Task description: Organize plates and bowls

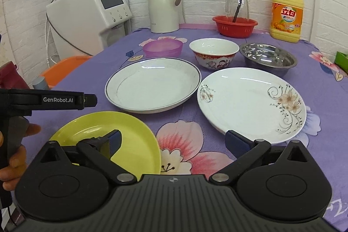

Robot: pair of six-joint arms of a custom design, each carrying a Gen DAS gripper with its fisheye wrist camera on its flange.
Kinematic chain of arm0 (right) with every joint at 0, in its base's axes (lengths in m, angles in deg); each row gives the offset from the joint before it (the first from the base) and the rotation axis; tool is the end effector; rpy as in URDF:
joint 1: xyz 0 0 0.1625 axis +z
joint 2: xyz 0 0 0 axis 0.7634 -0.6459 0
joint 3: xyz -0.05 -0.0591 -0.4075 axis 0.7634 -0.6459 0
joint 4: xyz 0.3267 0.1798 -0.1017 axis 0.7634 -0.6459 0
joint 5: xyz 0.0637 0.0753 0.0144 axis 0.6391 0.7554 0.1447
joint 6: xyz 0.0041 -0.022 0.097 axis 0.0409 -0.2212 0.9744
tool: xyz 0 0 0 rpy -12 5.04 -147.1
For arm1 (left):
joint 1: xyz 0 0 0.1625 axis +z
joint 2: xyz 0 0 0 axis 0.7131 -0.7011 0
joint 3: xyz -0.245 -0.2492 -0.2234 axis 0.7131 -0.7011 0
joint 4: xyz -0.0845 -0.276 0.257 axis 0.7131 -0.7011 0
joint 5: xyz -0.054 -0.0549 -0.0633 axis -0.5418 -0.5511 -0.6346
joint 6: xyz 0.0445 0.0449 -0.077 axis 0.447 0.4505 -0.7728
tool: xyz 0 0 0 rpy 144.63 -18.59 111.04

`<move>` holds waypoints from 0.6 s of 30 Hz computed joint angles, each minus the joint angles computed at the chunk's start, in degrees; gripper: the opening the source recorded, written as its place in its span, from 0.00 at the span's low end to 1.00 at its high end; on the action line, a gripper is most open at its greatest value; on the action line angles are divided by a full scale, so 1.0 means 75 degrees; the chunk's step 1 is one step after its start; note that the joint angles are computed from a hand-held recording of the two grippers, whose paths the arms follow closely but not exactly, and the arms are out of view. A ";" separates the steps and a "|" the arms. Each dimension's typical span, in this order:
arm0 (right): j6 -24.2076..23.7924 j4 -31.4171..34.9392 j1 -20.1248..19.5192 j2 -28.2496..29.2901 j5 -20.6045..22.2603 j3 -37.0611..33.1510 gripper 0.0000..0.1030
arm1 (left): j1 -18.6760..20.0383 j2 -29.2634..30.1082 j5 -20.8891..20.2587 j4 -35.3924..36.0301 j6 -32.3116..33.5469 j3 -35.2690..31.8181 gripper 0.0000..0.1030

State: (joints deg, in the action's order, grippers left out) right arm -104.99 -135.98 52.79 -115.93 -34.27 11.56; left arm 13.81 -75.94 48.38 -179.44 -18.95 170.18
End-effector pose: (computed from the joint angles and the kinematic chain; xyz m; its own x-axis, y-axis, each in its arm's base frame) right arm 0.2316 -0.6148 0.1209 -0.7429 -0.2188 0.6326 -0.6231 0.5714 -0.5341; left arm -0.1561 -0.6700 0.1983 -0.7565 -0.0030 -0.6540 0.5158 0.6120 -0.5995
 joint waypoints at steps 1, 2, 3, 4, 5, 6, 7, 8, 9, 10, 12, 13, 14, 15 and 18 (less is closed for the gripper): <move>-0.0064 0.0002 -0.0017 0.0017 -0.0028 -0.0054 1.00 | -0.0007 0.0030 0.0063 0.0056 0.0058 -0.0034 0.74; -0.0128 0.0026 -0.0040 0.0033 -0.0021 -0.0107 1.00 | -0.0002 0.0057 0.0103 0.0088 0.0120 -0.0074 0.75; -0.0163 0.0065 -0.0056 0.0047 -0.0014 -0.0166 1.00 | 0.0010 0.0090 0.0143 0.0128 0.0154 -0.0138 0.75; -0.0200 0.0109 -0.0074 0.0060 0.0007 -0.0226 1.00 | 0.0021 0.0121 0.0176 0.0188 0.0155 -0.0218 0.75; -0.0245 0.0172 -0.0090 0.0078 0.0047 -0.0307 1.00 | 0.0037 0.0143 0.0181 0.0236 0.0154 -0.0293 0.75; -0.0291 0.0213 -0.0101 0.0103 0.0082 -0.0390 1.00 | 0.0053 0.0166 0.0181 0.0275 0.0145 -0.0367 0.76; -0.0372 0.0287 -0.0097 0.0153 0.0107 -0.0535 1.00 | 0.0072 0.0193 0.0180 0.0327 0.0121 -0.0462 0.76; -0.0474 0.0343 -0.0096 0.0195 0.0159 -0.0666 1.00 | 0.0096 0.0222 0.0174 0.0360 0.0087 -0.0553 0.76; -0.0576 0.0407 -0.0097 0.0241 0.0230 -0.0817 1.00 | 0.0120 0.0252 0.0174 0.0426 0.0012 -0.0652 0.76; -0.0691 0.0504 -0.0097 0.0310 0.0323 -0.1024 1.00 | 0.0148 0.0271 0.0162 0.0550 -0.0097 -0.0755 0.76; -0.0910 0.0702 -0.0123 0.0467 0.0517 -0.1433 1.00 | 0.0212 0.0287 0.0077 0.0813 -0.0251 -0.0936 0.76; -0.1005 0.0843 -0.0135 0.0588 0.0557 -0.1715 1.00 | 0.0242 0.0297 0.0041 0.0874 -0.0270 -0.0996 0.76; -0.1056 0.1023 -0.0149 0.0717 0.0590 -0.2018 1.00 | 0.0270 0.0299 0.0015 0.0914 -0.0267 -0.1040 0.76; -0.1061 0.1230 -0.0163 0.0829 0.0621 -0.2301 1.00 | 0.0302 0.0313 0.0002 0.0989 -0.0274 -0.1114 0.76; -0.1000 0.2011 -0.0239 0.1120 0.0761 -0.3126 1.00 | 0.0406 0.0324 -0.0011 0.1147 -0.0384 -0.1268 0.76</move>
State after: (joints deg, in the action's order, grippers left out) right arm -112.49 -120.90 51.00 -107.53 -28.56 -11.89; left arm 16.85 -73.51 48.30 -170.84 -21.83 160.67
